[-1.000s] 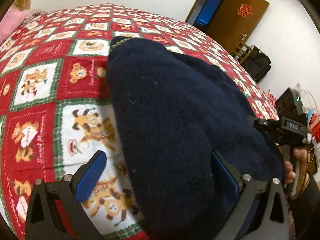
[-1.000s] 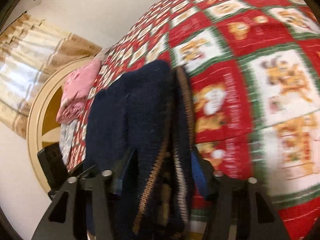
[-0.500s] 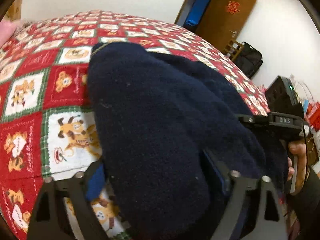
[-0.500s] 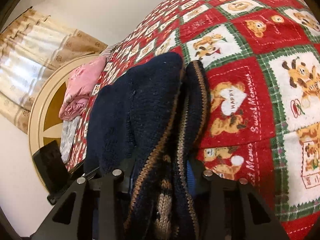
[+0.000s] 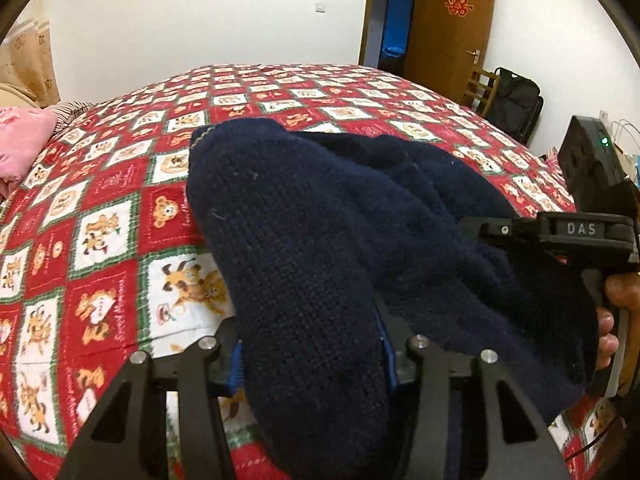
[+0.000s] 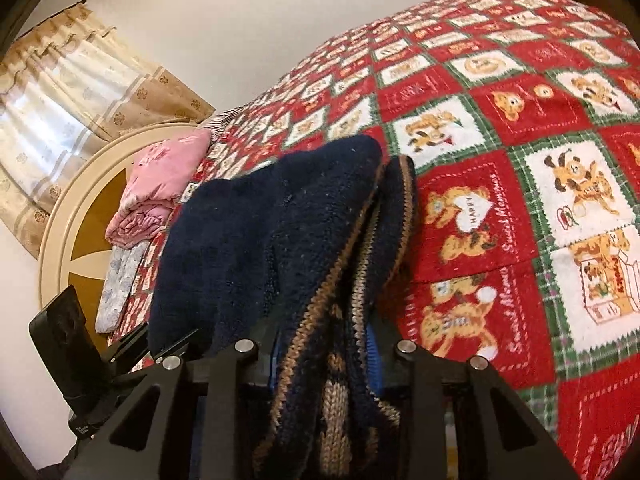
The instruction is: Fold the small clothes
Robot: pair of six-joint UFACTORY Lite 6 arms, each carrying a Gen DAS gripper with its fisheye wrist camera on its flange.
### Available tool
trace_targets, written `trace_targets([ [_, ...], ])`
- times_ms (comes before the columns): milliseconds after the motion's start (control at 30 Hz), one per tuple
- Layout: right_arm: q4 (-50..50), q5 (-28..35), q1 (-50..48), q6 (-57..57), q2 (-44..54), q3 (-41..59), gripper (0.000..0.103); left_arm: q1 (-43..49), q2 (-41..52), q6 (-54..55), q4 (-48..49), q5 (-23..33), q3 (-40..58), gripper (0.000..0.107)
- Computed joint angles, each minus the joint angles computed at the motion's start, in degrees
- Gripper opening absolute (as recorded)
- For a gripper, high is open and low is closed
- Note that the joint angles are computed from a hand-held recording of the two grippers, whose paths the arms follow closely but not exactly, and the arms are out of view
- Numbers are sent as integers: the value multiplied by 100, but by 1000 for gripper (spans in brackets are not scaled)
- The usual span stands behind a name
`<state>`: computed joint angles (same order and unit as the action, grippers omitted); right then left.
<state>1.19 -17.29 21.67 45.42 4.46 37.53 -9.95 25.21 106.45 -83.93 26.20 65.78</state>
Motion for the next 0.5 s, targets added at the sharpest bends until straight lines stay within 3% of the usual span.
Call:
trace_targets([
  [167,1266,-41,468,-892,-304,-71,33,-25,-619,-31,6,-149,-474,51],
  [500,4704,-149,1785,-3743,-582,327,33,741,-1992,-262,517,350,-1382,50],
])
